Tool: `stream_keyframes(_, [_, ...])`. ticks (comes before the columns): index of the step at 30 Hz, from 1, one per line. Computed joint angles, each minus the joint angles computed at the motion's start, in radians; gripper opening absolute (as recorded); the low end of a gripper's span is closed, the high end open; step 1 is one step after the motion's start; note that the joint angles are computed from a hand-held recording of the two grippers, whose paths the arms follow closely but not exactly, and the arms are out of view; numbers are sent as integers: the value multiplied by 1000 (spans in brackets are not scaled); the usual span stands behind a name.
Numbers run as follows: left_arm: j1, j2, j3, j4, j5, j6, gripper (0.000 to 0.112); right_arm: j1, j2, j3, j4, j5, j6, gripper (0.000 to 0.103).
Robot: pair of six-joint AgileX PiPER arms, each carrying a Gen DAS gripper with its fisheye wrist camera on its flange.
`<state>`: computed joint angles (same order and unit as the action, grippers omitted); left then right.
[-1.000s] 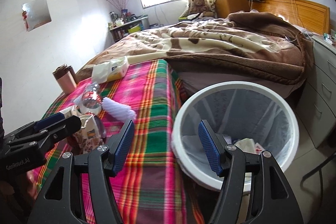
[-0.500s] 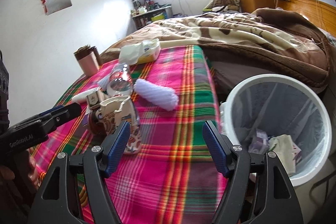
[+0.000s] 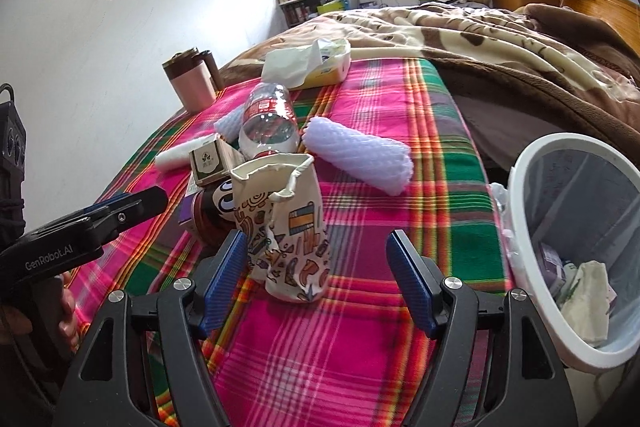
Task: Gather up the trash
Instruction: 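Move both tools back over the trash on the bed, then grasp the patterned paper cup with the right tool, then grasp the red cartoon can with the left tool while the right tool holds the paper cup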
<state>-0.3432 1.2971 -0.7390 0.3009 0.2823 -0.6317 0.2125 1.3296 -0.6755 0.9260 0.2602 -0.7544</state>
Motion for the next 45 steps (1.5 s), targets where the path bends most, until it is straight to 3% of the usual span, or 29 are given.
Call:
stream_keyframes(11, [20,35,-40,-176,-1,223,79,4,78,-66,-89,46,88,73])
stream_keyframes(16, [4,57,-65,-203,7,267,79,-12,68,-53,-30,37,42,73])
stream_keyframes(21, [-11,79,-88,-250,15,332,79,-16,61,-45,-64,19,80,50])
stream_keyframes(22, [-18,84,-92,-232,19,316,79,-20,59,-43,-65,18,81,41])
stream_keyframes(24, [-30,93,-101,-226,21,316,79,-37,50,-32,-21,17,39,37])
stream_keyframes(36, [-104,180,-191,-186,67,361,79,-114,19,1,15,11,9,34])
stream_keyframes(45, [-149,275,-283,-158,124,380,79,-183,10,15,109,58,-99,34])
